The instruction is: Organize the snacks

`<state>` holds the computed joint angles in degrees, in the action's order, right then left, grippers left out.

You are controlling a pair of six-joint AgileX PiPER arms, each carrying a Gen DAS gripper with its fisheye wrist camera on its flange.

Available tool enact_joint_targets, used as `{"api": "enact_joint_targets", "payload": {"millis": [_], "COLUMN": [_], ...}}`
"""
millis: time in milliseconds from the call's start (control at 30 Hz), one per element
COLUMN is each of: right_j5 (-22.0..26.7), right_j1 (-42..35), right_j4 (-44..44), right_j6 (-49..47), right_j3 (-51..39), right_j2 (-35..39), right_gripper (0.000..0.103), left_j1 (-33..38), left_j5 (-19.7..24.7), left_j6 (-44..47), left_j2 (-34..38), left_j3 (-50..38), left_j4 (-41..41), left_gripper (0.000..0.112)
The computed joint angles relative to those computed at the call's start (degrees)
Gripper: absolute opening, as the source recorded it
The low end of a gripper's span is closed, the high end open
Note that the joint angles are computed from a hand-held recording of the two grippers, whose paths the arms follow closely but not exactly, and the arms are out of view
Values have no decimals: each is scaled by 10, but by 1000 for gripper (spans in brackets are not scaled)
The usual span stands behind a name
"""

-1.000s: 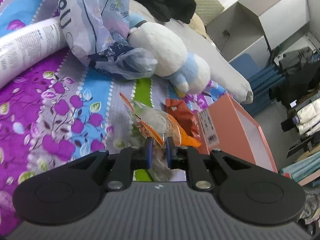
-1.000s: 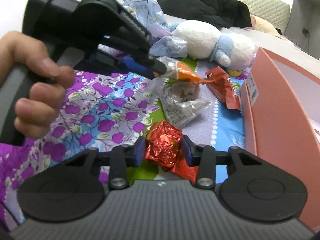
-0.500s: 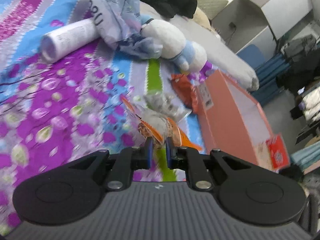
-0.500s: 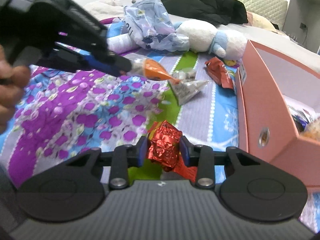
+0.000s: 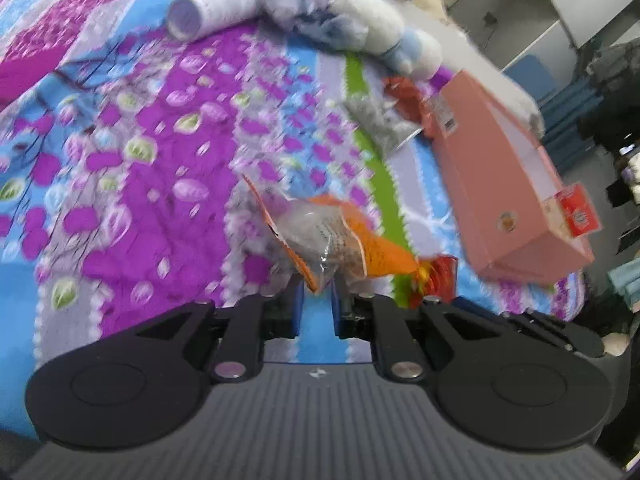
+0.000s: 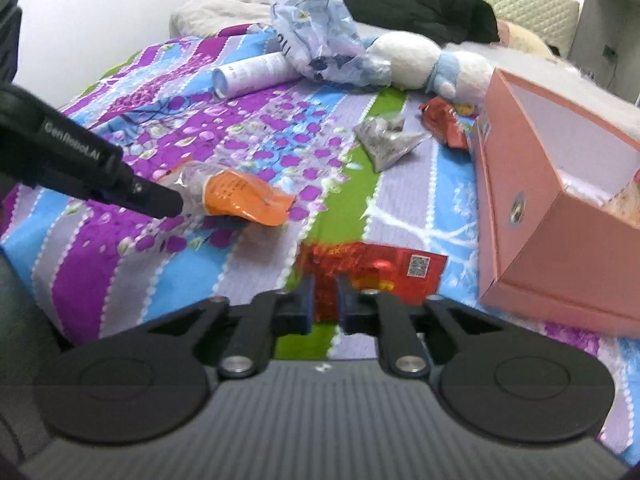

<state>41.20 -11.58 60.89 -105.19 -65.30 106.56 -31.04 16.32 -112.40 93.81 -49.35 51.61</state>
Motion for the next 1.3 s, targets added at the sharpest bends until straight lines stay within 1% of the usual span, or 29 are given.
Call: {"api": "enact_joint_targets", "payload": {"millis": [67, 100, 133, 167, 200, 233, 267, 300, 333, 400, 433, 500, 567, 600, 633, 833, 1000, 1067, 1133, 1233, 1300], "right_j5": [-5, 1, 6, 9, 10, 10, 11, 13, 14, 15, 18, 27, 24, 17, 14, -1, -21, -36, -31, -44, -46], "right_j1": [-2, -6, -9, -13, -14, -14, -14, -14, -14, -12, -11, -10, -7, -5, -3, 6, 10, 13, 11, 13, 12], "right_j4": [3, 3, 8, 17, 19, 18, 21, 27, 32, 37, 36, 41, 49, 59, 65, 84, 118, 137, 140, 152, 151], "right_j6": [-4, -4, -5, -9, -6, 1, 2, 1, 3, 7, 8, 0, -8, -13, -16, -26, -78, -106, -117, -142, -145], "right_j3": [10, 11, 12, 14, 13, 9, 6, 3, -1, -9, -14, -20, -22, -20, -20, -36, -26, -12, -6, 8, 10], "right_j2": [-2, -2, -3, -3, -1, 2, 6, 11, 16, 27, 32, 39, 44, 46, 49, 76, 86, 82, 79, 67, 63], "right_gripper": [15, 15, 15, 15, 16, 16, 16, 18, 28, 41, 39, 39, 43, 55, 60, 60, 59, 53, 41, 40, 39], "left_j1": [0, -2, -1, -2, -4, -8, -10, -7, -4, 6, 9, 9, 9, 12, 14, 24, 26, 25, 24, 21, 16], "left_j5": [-3, -4, -5, -1, 9, 19, 29, 36, 35, 23, 19, 29, 42, 45, 47, 61, 79, 93, 100, 114, 126], "left_j6": [17, 16, 18, 27, 28, 17, 28, 62, 76, 82, 88, 99, 120, 132, 144, 191, 230, 242, 248, 254, 245], "left_j2": [-4, -7, -9, -9, -10, -12, -13, -11, -10, -8, -6, 0, 9, 13, 18, 46, 67, 74, 78, 87, 92], "left_j3": [8, 13, 16, 16, 14, 13, 11, 3, 1, -2, -5, -19, -35, -42, -49, -88, -119, -131, -138, -151, -159], "left_j4": [-28, -32, -37, -49, -54, -44, -54, -87, -101, -113, -118, -124, -140, -148, -157, -195, -226, -234, -237, -236, -221], "left_gripper": [17, 28, 51, 65, 81, 83, 83, 83, 83, 84, 84, 87, 88, 89, 89, 94, 96, 96, 96, 96, 96]}}
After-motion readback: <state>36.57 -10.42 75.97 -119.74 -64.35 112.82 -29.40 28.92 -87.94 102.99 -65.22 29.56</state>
